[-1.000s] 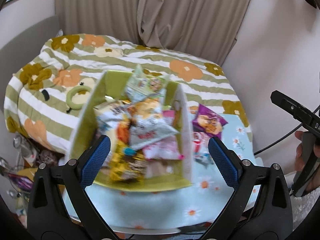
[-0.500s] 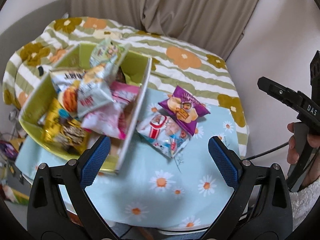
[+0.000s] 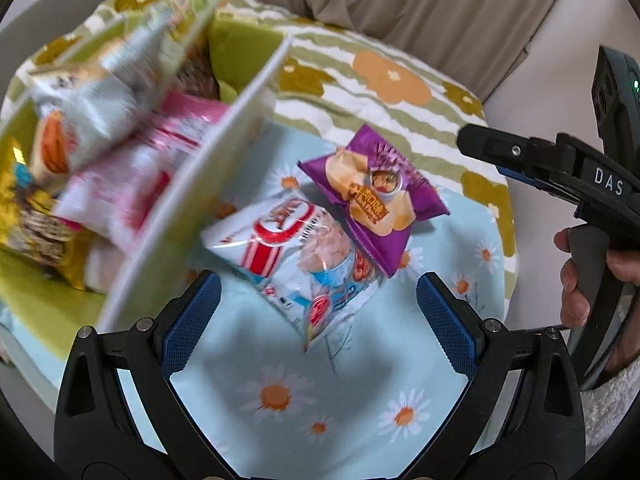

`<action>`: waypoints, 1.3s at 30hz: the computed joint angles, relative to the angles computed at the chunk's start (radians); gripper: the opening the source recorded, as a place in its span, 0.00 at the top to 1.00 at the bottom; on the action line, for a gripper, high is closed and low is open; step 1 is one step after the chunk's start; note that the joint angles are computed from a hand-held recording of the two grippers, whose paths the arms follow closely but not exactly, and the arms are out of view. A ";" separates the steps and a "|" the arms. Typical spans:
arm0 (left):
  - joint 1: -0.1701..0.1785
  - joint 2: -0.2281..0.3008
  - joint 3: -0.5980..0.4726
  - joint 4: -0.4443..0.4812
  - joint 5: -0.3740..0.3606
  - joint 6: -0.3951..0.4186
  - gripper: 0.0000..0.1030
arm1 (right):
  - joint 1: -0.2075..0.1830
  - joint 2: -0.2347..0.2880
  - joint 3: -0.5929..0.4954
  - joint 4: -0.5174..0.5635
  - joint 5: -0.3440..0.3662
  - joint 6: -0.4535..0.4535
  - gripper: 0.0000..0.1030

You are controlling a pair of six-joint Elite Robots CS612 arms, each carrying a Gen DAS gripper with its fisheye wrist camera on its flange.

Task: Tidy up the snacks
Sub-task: 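Grasp the white-red shrimp flakes bag with the left tool while the right tool grasps the purple bag, then carry the shrimp flakes bag into the box and release it with the left tool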

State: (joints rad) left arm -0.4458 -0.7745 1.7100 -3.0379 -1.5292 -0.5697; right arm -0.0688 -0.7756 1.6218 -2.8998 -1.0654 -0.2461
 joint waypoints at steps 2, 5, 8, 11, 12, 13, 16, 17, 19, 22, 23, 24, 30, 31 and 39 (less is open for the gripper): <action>-0.003 0.026 -0.033 0.033 0.006 -0.009 0.05 | 0.004 0.020 -0.030 0.041 -0.002 -0.027 0.01; -0.004 0.059 -0.076 0.070 0.020 -0.026 0.05 | 0.008 0.049 -0.069 0.090 0.001 -0.066 0.01; -0.003 0.085 -0.116 0.112 0.042 -0.042 0.05 | 0.009 0.078 -0.115 0.154 0.011 -0.099 0.01; 0.000 0.109 -0.151 0.144 0.052 -0.054 0.05 | 0.012 0.101 -0.150 0.205 0.014 -0.129 0.01; 0.000 0.115 -0.158 0.151 0.052 -0.057 0.05 | 0.014 0.109 -0.163 0.226 0.018 -0.138 0.01; 0.001 0.121 -0.166 0.162 0.049 -0.058 0.05 | 0.015 0.116 -0.175 0.246 0.022 -0.147 0.01; 0.007 0.139 -0.193 0.207 0.034 -0.055 0.05 | 0.021 0.139 -0.208 0.292 0.013 -0.166 0.01; 0.009 0.146 -0.201 0.223 0.022 -0.046 0.05 | 0.022 0.145 -0.216 0.305 0.014 -0.168 0.01; 0.013 0.157 -0.212 0.247 -0.001 -0.037 0.05 | 0.020 0.152 -0.223 0.317 0.022 -0.168 0.01; 0.017 0.163 -0.204 0.223 -0.027 -0.024 0.09 | 0.019 0.162 -0.237 0.341 0.030 -0.170 0.01; 0.016 0.161 -0.199 0.210 -0.024 -0.006 0.17 | 0.019 0.165 -0.240 0.350 0.034 -0.174 0.01; 0.017 0.160 -0.198 0.207 -0.025 0.014 0.19 | 0.019 0.166 -0.241 0.355 0.035 -0.178 0.01; 0.024 0.151 -0.185 0.186 -0.042 0.047 0.34 | 0.023 0.174 -0.249 0.386 0.036 -0.200 0.01; 0.023 0.149 -0.183 0.184 -0.039 0.052 0.35 | 0.022 0.175 -0.250 0.386 0.040 -0.199 0.01; 0.012 0.136 -0.166 0.182 -0.005 0.073 0.36 | 0.020 0.175 -0.242 0.381 0.060 -0.188 0.14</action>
State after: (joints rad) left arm -0.4336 -0.6382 1.5436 -2.8554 -1.5343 -0.4966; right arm -0.0487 -0.6004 1.3797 -2.5191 -1.0051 -0.4341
